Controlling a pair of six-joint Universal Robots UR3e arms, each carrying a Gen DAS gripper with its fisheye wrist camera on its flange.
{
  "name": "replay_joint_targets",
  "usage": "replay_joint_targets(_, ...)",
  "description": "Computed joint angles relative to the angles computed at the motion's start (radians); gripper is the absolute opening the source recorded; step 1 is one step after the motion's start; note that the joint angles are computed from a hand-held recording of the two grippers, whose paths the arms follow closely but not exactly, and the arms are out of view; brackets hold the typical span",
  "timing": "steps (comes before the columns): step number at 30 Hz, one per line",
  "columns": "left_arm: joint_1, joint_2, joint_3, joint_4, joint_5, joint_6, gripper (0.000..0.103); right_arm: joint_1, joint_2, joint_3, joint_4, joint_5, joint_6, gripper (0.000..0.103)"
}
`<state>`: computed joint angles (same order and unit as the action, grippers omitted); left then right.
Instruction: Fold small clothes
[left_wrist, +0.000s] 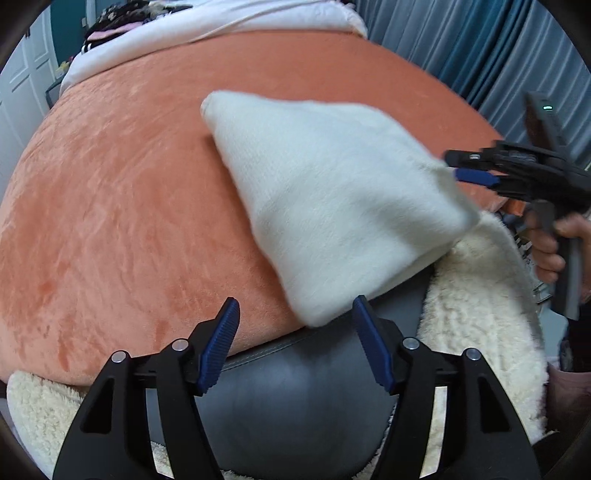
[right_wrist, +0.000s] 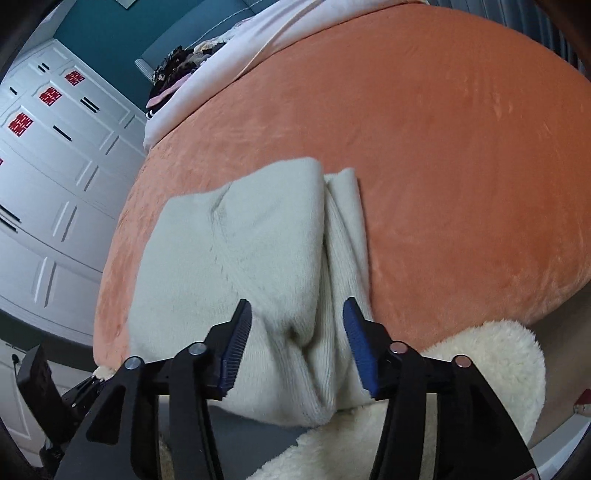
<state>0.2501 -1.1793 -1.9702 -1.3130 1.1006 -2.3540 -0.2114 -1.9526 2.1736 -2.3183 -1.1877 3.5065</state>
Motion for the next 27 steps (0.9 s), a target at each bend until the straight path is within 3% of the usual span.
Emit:
replay_joint_targets(3, 0.05, 0.046, 0.034, -0.039, -0.097, 0.037, 0.076, 0.011, 0.094, -0.013, -0.057, -0.008, -0.018, 0.061)
replay_joint_targets(5, 0.027, 0.011, 0.073, -0.01, -0.109, -0.024, 0.08, 0.073, 0.211, -0.052, -0.115, -0.048, 0.008, 0.058)
replay_joint_targets(6, 0.003, -0.027, 0.099, 0.019, -0.108, -0.072, 0.08, 0.107, 0.253, -0.083, -0.12, -0.071, 0.011, 0.036)
replay_joint_targets(7, -0.024, -0.069, 0.123, 0.057, -0.098, -0.125, 0.08, 0.13, 0.268, -0.112, -0.116, -0.087, 0.004, 0.024)
replay_joint_targets(8, -0.06, -0.106, 0.146, 0.102, -0.074, -0.19, 0.08, 0.145, 0.252, -0.132, -0.113, -0.106, 0.003, 0.022)
replay_joint_targets(9, -0.092, -0.149, 0.176, 0.136, -0.055, -0.251, 0.08, 0.128, 0.197, -0.118, -0.125, -0.088, 0.007, 0.012)
replay_joint_targets(11, -0.134, -0.206, 0.212, 0.176, -0.034, -0.32, 0.08, 0.047, 0.064, -0.066, -0.125, -0.002, 0.015, 0.012)
replay_joint_targets(13, -0.215, -0.287, 0.232, 0.252, 0.053, -0.37, 0.08, -0.006, -0.016, -0.033, -0.08, 0.012, 0.004, 0.012)
replay_joint_targets(15, -0.29, -0.366, 0.22, 0.328, 0.161, -0.408, 0.08, 0.026, 0.049, -0.02, -0.049, -0.101, -0.032, 0.012)
replay_joint_targets(16, -0.314, -0.392, 0.209, 0.346, 0.193, -0.42, 0.08, 0.023, 0.096, 0.007, -0.048, -0.107, -0.056, 0.015)
replay_joint_targets(18, -0.336, -0.434, 0.192, 0.382, 0.233, -0.454, 0.082, -0.059, 0.065, 0.109, -0.101, -0.009, -0.047, 0.016)
replay_joint_targets(19, -0.332, -0.43, 0.18, 0.394, 0.231, -0.465, 0.083, -0.093, 0.026, 0.1, -0.048, 0.025, -0.05, 0.016)
replay_joint_targets(22, -0.322, -0.421, 0.201, 0.36, 0.236, -0.477, 0.083, -0.033, -0.058, -0.006, 0.029, -0.11, 0.021, 0.021)
replay_joint_targets(24, -0.303, -0.388, 0.204, 0.324, 0.225, -0.47, 0.083, -0.023, -0.086, -0.078, 0.081, -0.056, -0.017, 0.021)
replay_joint_targets(27, -0.236, -0.3, 0.176, 0.276, 0.201, -0.453, 0.082, 0.099, 0.001, -0.208, 0.102, -0.018, -0.021, 0.021)
